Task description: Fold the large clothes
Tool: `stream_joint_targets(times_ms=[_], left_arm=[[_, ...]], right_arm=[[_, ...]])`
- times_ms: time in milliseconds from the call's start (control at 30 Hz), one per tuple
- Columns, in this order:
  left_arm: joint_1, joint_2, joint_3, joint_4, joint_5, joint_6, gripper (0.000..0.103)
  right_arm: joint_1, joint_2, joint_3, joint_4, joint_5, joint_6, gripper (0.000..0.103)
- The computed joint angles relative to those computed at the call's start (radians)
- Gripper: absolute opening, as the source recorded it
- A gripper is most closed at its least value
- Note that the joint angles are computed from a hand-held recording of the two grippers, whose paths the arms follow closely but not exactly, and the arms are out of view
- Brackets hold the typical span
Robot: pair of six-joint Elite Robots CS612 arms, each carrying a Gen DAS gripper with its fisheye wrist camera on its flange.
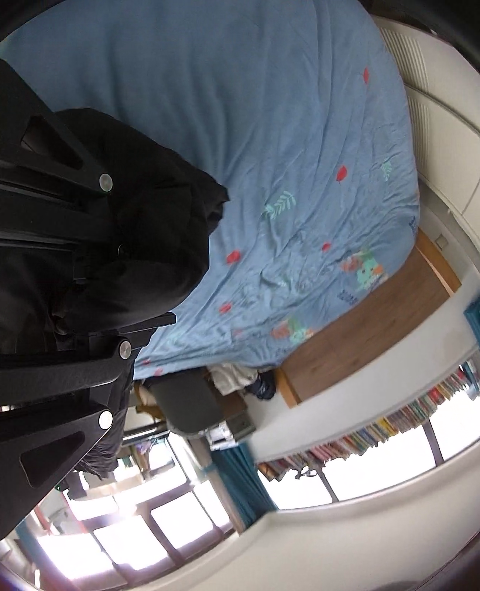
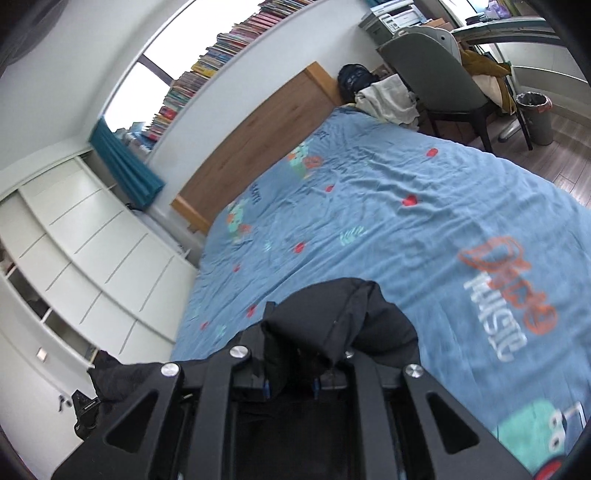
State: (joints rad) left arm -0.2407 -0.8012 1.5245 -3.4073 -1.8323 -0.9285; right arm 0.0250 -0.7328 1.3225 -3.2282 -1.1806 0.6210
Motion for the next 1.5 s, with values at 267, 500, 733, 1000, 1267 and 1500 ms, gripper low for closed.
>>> stream_joint_targets(times_ms=[267,500,733,1000,1267,1500], left_arm=[[0.009,0.145,-0.214,0.164,0.025,0.038,0.013],[0.010,0.262,-0.360,0.236,0.023,0.032,0.016],[0.018,0.298,-0.404,0.256,-0.018,0.027,0.018],[0.033,0.293,-0.394,0.161,-0.077,-0.050,0.043],[0.033,0.265,-0.383,0.115,-0.046,-0.119,0.084],[0.006,0.177,-0.295,0.154,0.059,0.024,0.086]], right_arm=[[0.015,0.181,-0.275,0.197,-0.087,0.007,0.014],[0.012,0.325,-0.464,0.317,-0.074,0.036,0.014],[0.010,0.411,-0.587,0.387,-0.030,0.054,0.015],[-0.009,0.412,-0.577,0.320,0.058,0.140,0.027],[-0.025,0.373,-0.534,0.212,0.046,0.250,0.080],[-0.015,0.274,-0.409,0.177,-0.003,0.107,0.080]])
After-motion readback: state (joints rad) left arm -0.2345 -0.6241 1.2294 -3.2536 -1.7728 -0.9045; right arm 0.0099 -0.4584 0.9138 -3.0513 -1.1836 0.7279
